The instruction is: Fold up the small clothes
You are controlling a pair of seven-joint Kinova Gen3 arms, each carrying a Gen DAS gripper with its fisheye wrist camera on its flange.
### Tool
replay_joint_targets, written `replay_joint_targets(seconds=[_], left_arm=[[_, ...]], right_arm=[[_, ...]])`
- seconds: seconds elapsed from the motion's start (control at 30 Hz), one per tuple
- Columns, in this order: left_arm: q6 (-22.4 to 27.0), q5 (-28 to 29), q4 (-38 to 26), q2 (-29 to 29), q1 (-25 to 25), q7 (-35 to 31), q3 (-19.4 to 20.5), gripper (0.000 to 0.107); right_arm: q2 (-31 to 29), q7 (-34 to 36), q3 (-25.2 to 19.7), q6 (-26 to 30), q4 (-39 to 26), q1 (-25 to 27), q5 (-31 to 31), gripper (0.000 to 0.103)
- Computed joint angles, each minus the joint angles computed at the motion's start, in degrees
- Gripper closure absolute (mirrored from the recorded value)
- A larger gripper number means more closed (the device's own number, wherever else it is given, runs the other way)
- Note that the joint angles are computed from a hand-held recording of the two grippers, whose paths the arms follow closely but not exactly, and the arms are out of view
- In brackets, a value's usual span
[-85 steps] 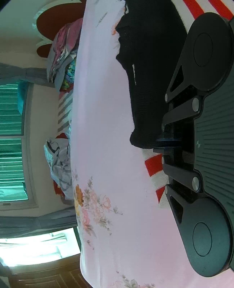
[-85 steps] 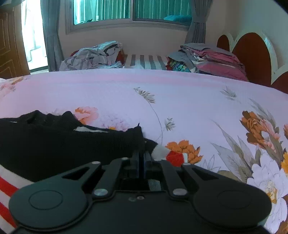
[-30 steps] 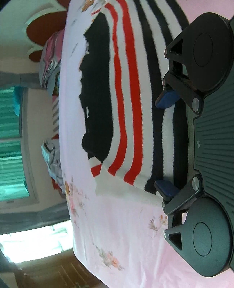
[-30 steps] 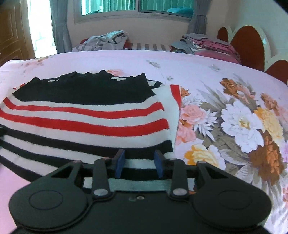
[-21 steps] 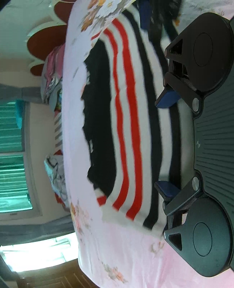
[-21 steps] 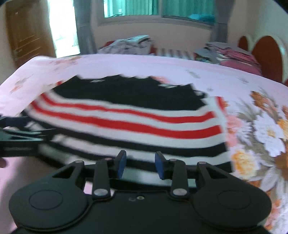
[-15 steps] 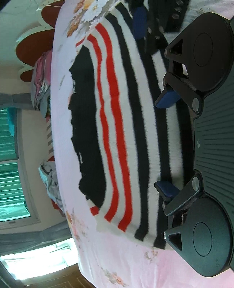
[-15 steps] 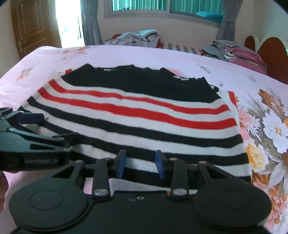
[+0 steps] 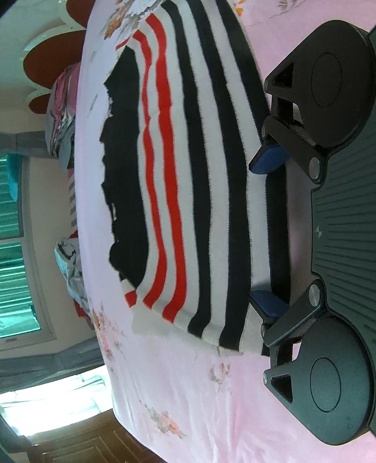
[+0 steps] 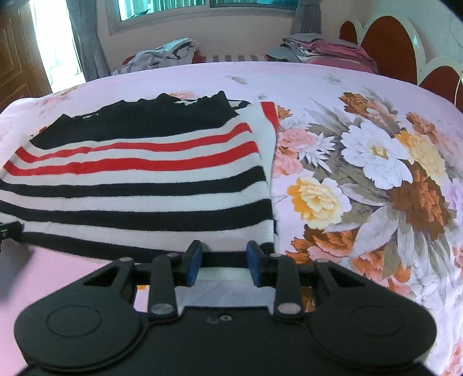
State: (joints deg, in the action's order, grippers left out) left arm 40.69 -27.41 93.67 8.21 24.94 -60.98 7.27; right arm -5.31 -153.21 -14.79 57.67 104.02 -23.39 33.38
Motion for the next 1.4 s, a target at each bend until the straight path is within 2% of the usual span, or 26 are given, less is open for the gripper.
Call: replay_joint_targets(seconds=[0.1, 0.17, 0.2, 0.23, 0.33, 0.43, 0.6, 0.73, 0.8, 0.87, 0.97, 1.1, 1.4], left_arm=[[-0.2, -1.6, 0.5, -0.5, 0.2, 1.2, -0.2, 0.021], [-0.3, 0.4, 0.6, -0.3, -0.9, -0.6, 0.0, 0.021], [-0.6, 1.1, 0.8, -0.2, -1.3, -1.4, 0.0, 0.021], [-1.2, 2.5, 1.1, -0.2, -1.9, -2.3, 0.0, 0.021], [-2.7, 5.4, 1.6, -0.1, -3.3, -3.8, -0.3, 0.02], [-3.1, 4.3, 1.9, 0.1, -2.6, -2.7, -0.7, 0.017], [-4.0, 5.4, 2.5, -0.1, -3.2, -3.6, -0.7, 0.016], [-1.7, 6.5, 0.9, 0.1, -3.3, -4.5, -0.5, 0.016], [0.7, 4.5, 0.1, -0.5, -2.6, -3.2, -0.2, 0.016], [0.2, 3.3, 1.8, -2.8, -1.8, -1.5, -1.2, 0.016], [-0.7, 6.4, 4.3, -5.8, -4.6, -1.3, -0.3, 0.016], [-1.8, 7.7, 7.0, -7.9, -7.0, 0.8, 0.5, 0.016], [-1.7, 7.6, 7.2, -8.4, -8.3, 4.4, 2.3, 0.016]], right_arm=[[-0.7, -3.3, -1.9, 1.4, -0.2, 0.0, 3.0, 0.075], [-0.1, -2.1, -0.9, 2.3, -0.5, -0.7, 2.0, 0.078], [0.3, -0.6, -0.4, 2.7, -0.7, -0.4, 0.9, 0.084], [0.3, -0.1, -0.1, 2.1, -0.1, -0.4, 0.4, 0.085], [0.5, 0.4, -0.1, 1.8, 0.3, -0.4, 1.3, 0.085], [0.7, -0.1, -0.1, 1.7, 0.5, -0.6, 1.8, 0.085], [0.4, -0.8, -0.1, 1.2, 1.1, -0.8, 2.3, 0.085], [0.7, 0.3, -0.1, 2.4, 0.1, -0.9, 1.8, 0.085], [-0.2, -0.4, -0.5, 3.9, -0.7, -1.3, 1.7, 0.082], [-3.0, -3.2, -2.1, 3.4, 0.8, -1.6, 3.7, 0.077], [-5.4, -3.8, -3.6, 4.0, 1.6, -1.0, 3.4, 0.077], [-7.8, -3.3, -4.8, 2.5, 2.5, 0.6, 1.6, 0.083], [-7.2, -2.5, -7.8, 0.7, 1.1, 1.6, 1.6, 0.084]])
